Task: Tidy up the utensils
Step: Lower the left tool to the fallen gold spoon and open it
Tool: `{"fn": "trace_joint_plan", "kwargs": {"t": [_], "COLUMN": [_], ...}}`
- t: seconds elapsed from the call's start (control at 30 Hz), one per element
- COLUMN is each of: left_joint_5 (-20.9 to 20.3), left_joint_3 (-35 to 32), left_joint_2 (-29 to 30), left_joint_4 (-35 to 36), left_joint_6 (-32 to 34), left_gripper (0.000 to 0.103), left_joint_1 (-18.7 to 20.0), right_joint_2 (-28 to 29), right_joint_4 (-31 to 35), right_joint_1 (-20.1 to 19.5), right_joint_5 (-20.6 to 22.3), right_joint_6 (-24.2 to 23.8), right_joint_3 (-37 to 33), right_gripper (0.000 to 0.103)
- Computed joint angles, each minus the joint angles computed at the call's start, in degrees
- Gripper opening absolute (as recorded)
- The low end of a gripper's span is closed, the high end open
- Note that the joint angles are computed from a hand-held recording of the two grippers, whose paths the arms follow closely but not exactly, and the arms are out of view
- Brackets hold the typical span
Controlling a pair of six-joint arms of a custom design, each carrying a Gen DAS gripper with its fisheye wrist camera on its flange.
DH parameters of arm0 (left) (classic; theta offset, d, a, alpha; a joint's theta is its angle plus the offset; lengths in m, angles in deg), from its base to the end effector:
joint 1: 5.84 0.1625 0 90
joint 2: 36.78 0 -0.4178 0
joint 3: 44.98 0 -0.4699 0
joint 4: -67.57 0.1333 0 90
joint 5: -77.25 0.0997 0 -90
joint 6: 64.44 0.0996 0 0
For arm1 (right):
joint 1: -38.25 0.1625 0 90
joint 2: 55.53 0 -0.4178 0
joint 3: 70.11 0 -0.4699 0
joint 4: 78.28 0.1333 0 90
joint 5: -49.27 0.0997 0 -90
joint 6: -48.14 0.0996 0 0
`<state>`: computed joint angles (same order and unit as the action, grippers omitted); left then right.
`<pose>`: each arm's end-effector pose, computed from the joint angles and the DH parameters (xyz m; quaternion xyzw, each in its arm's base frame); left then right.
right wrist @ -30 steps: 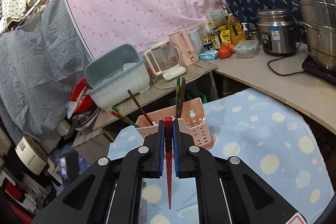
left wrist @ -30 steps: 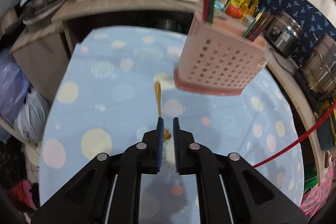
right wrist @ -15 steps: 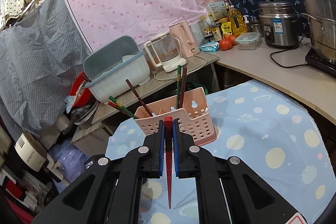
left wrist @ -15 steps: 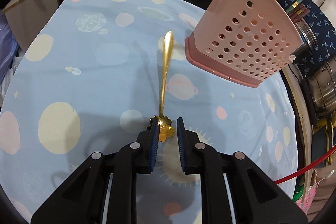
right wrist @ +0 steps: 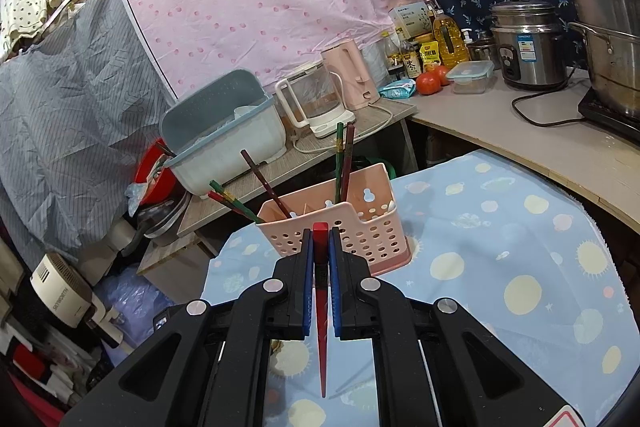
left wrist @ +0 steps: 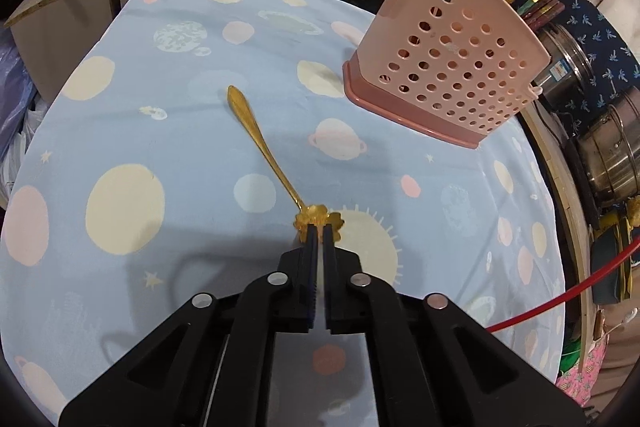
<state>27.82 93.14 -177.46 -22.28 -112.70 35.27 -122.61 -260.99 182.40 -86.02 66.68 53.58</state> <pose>-0.0574 -0.3130 0.3768 -0.0021 0.9378 -0.2729 0.2145 0.4769 -0.2674 0.1571 0.1547 -0.8719 0.4473 0.1254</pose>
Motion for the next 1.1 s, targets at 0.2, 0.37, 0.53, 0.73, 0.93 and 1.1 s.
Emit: {"fn": "trace_joint_plan", "kwargs": {"t": [0.2, 0.37, 0.53, 0.73, 0.93, 1.1], "left_joint_5": [1.4, 3.0, 4.7, 4.3, 3.7, 3.3], "left_joint_3": [0.4, 0.9, 0.7, 0.4, -0.7, -2.7], "left_joint_2": [-0.4, 1.8, 4.0, 3.4, 0.7, -1.2], "left_joint_4": [1.7, -0.5, -1.2, 0.6, 6.1, 12.0], "left_joint_6": [-1.9, -1.6, -1.1, -0.7, -3.8, -8.0], "left_gripper": [0.036, 0.035, 0.026, 0.025, 0.025, 0.025], "left_joint_1": [-1.5, -0.7, -0.3, -1.3, -5.6, -12.8], "right_joint_2": [-0.2, -0.3, -0.3, -0.4, -0.7, -1.1], "right_joint_4": [0.4, 0.5, 0.7, 0.6, 0.6, 0.6], "right_joint_1": [0.4, 0.4, 0.3, 0.1, 0.6, 1.2], "right_joint_5": [0.1, 0.2, 0.1, 0.3, 0.3, -0.2], "right_joint_6": [0.3, 0.4, 0.5, 0.8, 0.6, 0.2], "right_joint_3": [0.2, 0.2, 0.3, 0.4, 0.4, 0.2], "right_gripper": [0.007, 0.007, 0.007, 0.007, 0.007, 0.007]}}
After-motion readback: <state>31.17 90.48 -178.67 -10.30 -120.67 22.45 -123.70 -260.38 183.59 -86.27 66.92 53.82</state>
